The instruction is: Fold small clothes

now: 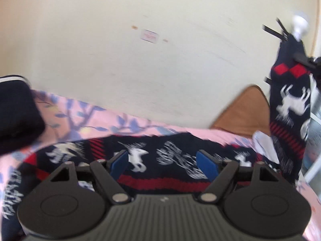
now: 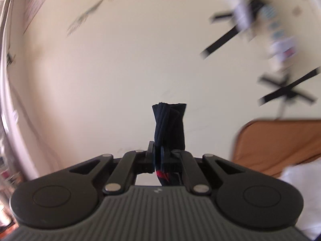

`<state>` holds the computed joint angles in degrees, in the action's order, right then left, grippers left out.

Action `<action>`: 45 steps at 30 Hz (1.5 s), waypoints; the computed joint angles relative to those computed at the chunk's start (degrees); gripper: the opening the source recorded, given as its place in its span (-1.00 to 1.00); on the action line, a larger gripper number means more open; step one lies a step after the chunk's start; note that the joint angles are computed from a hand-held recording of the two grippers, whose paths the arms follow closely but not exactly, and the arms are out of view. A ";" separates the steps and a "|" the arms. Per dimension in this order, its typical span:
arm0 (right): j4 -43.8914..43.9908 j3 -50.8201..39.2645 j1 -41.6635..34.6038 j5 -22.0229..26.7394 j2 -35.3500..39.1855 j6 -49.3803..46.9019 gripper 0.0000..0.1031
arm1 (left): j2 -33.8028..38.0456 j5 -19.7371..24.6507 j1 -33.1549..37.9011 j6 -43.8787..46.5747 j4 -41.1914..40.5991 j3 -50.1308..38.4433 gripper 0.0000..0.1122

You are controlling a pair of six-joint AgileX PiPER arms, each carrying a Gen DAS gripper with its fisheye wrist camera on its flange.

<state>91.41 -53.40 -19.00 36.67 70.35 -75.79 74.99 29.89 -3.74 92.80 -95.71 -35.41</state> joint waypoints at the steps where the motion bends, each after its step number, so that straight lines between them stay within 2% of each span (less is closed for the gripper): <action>1: -0.66 -1.24 3.10 -0.60 2.76 0.81 -0.85 | 0.17 -0.87 0.70 -0.32 -0.24 -0.39 0.37; 5: -1.53 -5.09 11.42 -1.81 12.17 3.13 -0.85 | 1.46 -1.83 3.99 -3.19 1.08 -2.38 0.37; 9: 1.16 -4.15 13.20 -2.04 15.58 0.39 -0.85 | 2.02 -0.89 5.45 -4.71 2.02 -3.02 0.37; 10: 1.84 -3.06 12.90 -3.45 15.02 0.42 -0.85 | 2.12 -0.90 5.33 -4.54 2.18 -3.10 0.37; 12: 0.81 2.75 10.27 -3.01 10.34 -2.67 -0.85 | 1.78 -0.84 4.61 -4.07 2.48 -2.91 0.37; 15: 2.67 10.08 2.69 -3.71 5.21 -8.52 -0.85 | 0.64 -0.85 2.89 -3.01 2.76 -2.00 0.37; 18: -2.90 16.87 -6.23 -4.46 0.54 -6.12 -0.83 | 0.41 -1.22 0.27 -2.21 3.40 -1.41 0.37; 21: -15.41 19.31 -10.07 -8.19 0.32 0.94 -0.48 | 0.43 -3.64 -2.82 -0.89 3.96 -0.90 0.37; 22: -16.70 20.34 -12.41 -8.31 -0.47 1.25 -0.26 | 0.34 -4.43 -3.32 -0.19 3.67 -0.67 0.37; 24: -14.96 22.08 -17.91 -6.61 -3.53 1.50 -0.24 | 0.00 -4.28 -2.53 0.46 3.09 -0.43 0.37; 26: -11.63 22.86 -20.07 -4.70 -6.97 1.30 -0.24 | -0.14 -2.65 0.04 -0.99 3.88 -0.95 0.37; 28: -9.54 22.82 -17.37 -5.10 -9.49 -1.42 -0.24 | -0.59 -1.00 3.68 -3.29 5.05 -1.78 0.37; 30: -9.84 20.15 -10.83 -6.93 -8.94 -1.62 -0.24 | -0.68 1.66 8.48 -5.92 6.19 -3.21 0.37; 32: -10.18 15.06 -0.66 -10.44 -3.78 -1.71 -0.24 | -0.62 2.04 11.86 -8.52 7.18 -4.89 0.37; 33: -12.75 11.41 2.03 -10.03 -0.65 0.10 -0.24 | -0.29 2.13 13.36 -9.84 8.19 -6.01 0.37; 34: -17.34 5.96 4.79 -8.85 4.14 3.67 -0.25 | 0.11 2.47 14.95 -10.72 9.09 -6.96 0.37; 36: -28.56 -4.38 10.24 -9.83 12.62 15.13 -0.20 | 1.19 2.33 17.59 -9.69 9.51 -8.29 0.37; 37: -33.45 -9.92 11.77 -8.90 17.42 20.85 -0.08 | 1.61 0.39 17.98 -9.11 10.07 -8.61 0.37; 39: -40.91 -21.21 13.34 -5.02 27.06 32.31 0.13 | 3.08 -2.74 18.92 -9.78 12.81 -9.16 0.37; 42: -54.59 -36.51 16.07 -1.17 39.90 49.50 0.33 | 6.80 0.78 22.71 -11.75 16.73 -9.98 0.37; 43: -58.55 -42.10 16.43 2.73 44.23 55.23 0.41 | 7.51 1.08 23.18 -11.72 17.27 -9.92 0.37; 45: -60.13 -49.47 16.08 10.69 50.70 60.65 0.33 | 7.91 0.43 23.27 -10.71 17.80 -9.36 0.37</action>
